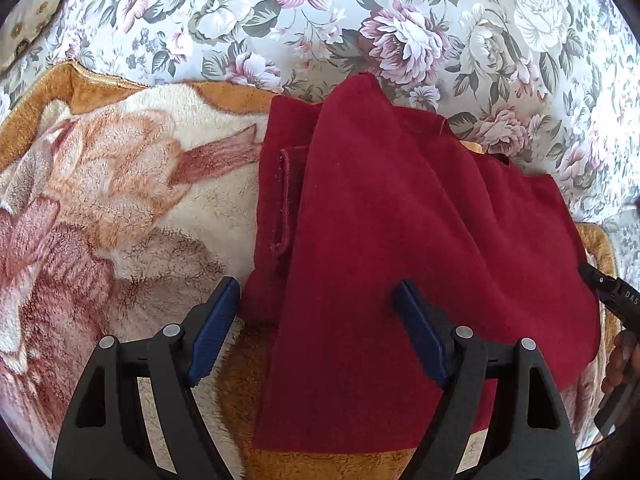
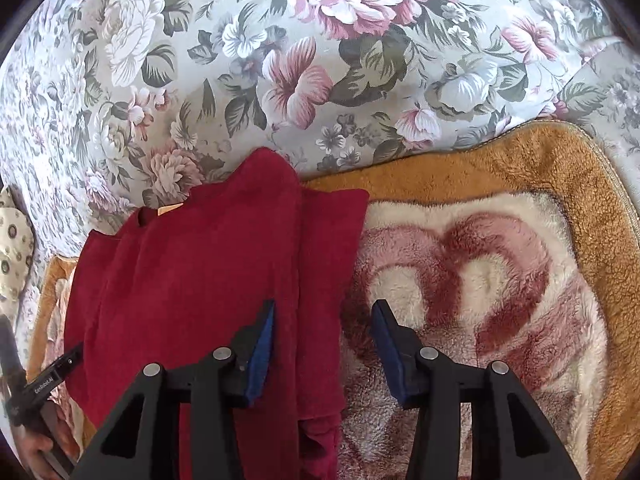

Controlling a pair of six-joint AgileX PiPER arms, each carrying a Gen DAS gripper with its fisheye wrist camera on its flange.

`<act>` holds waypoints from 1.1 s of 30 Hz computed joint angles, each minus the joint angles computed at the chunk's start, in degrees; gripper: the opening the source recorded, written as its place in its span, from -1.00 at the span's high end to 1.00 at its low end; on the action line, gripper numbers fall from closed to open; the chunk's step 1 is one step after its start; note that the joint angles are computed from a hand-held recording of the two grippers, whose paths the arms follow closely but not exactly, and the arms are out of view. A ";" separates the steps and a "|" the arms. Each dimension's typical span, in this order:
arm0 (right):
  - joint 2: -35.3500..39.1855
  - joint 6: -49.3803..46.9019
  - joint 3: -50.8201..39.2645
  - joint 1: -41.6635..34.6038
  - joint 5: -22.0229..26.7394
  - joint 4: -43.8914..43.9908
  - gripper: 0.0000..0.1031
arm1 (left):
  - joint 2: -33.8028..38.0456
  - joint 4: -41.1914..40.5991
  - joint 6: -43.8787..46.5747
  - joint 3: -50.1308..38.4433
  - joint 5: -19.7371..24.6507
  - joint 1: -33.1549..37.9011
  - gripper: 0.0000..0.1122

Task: Fold small clothes

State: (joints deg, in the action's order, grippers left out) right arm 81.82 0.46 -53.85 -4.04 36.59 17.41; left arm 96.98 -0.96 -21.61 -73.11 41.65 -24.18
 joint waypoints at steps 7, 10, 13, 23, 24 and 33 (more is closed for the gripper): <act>-6.72 -11.97 3.74 -4.53 3.37 11.41 0.06 | -5.68 -7.18 6.37 3.84 -0.48 3.33 -0.43; -8.39 -19.55 7.49 -9.43 5.57 19.92 -0.11 | -7.21 -19.01 14.59 6.44 -1.35 8.30 -0.43; -8.59 -22.42 9.97 -11.84 5.76 22.48 -0.14 | -6.41 -26.83 21.01 7.82 -0.37 11.85 -0.43; -1.74 -44.11 12.98 -13.32 7.83 45.30 -0.31 | -3.35 -38.01 28.05 8.73 -4.23 11.07 -0.74; -1.74 -43.97 12.92 -12.38 6.63 45.47 -0.31 | -2.97 -36.76 26.87 8.17 -4.44 10.44 -0.74; -5.72 -39.31 12.79 -12.59 9.49 44.27 0.55 | -1.88 -42.45 32.98 6.88 1.93 12.13 0.51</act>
State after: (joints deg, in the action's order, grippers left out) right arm 76.09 -38.84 -41.06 -16.63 46.08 61.68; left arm 95.10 -43.41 11.37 -66.23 43.57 -12.04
